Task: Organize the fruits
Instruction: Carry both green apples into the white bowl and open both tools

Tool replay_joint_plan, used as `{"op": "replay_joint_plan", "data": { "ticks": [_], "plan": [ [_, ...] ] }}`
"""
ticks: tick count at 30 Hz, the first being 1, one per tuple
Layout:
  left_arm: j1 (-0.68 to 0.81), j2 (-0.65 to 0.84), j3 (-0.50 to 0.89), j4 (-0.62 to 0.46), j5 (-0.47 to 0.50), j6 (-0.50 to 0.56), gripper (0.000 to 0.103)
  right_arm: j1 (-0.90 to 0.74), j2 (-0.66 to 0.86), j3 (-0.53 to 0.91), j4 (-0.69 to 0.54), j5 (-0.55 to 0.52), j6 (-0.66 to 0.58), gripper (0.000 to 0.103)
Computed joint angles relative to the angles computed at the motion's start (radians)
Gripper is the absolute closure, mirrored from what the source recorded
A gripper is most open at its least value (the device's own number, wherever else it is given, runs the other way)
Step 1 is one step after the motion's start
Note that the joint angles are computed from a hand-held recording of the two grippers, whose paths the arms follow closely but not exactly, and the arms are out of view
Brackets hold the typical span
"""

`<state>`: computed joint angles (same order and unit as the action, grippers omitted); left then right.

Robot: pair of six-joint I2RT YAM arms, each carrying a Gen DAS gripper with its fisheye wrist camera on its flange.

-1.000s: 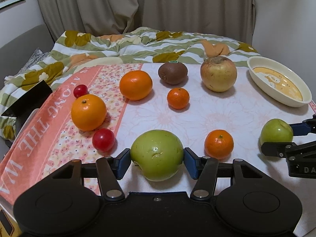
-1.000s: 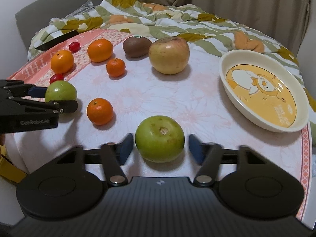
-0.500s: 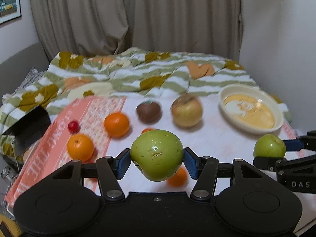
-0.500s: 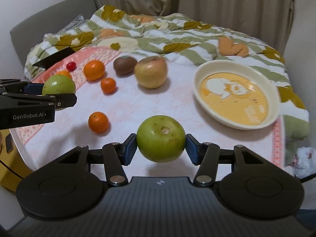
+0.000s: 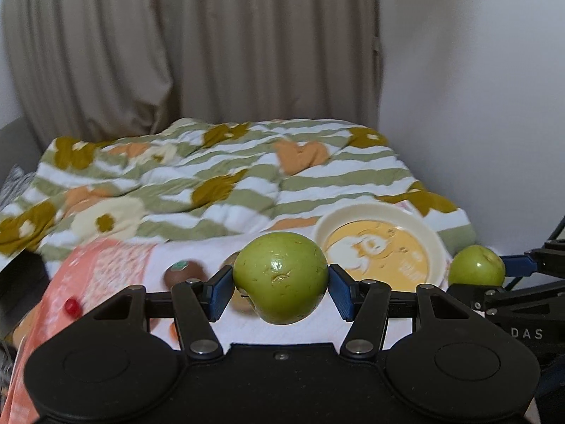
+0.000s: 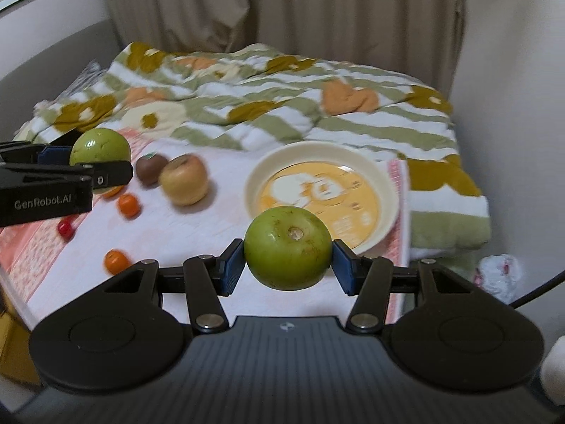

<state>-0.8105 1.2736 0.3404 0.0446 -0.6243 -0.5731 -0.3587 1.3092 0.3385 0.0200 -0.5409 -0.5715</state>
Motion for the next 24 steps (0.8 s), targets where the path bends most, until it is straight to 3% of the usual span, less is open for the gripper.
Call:
{"op": "replay_joint_plan", "data": {
  "ticks": [4, 10, 24],
  "plan": [
    [0.087, 0.138, 0.077, 0.131, 0.114, 0.139, 0.041, -0.003, 0.1, 0.081, 0.035, 0.022, 0.06, 0.035],
    [0.179, 0.355, 0.236, 0.231, 0.264, 0.292, 0.041, 0.024, 0.248, 0.195, 0.109, 0.081, 0.158, 0.035],
    [0.295, 0.852, 0.633, 0.258, 0.468, 0.512, 0.041, 0.077, 0.603, 0.469, 0.201, 0.202, 0.302, 0.035]
  ]
}}
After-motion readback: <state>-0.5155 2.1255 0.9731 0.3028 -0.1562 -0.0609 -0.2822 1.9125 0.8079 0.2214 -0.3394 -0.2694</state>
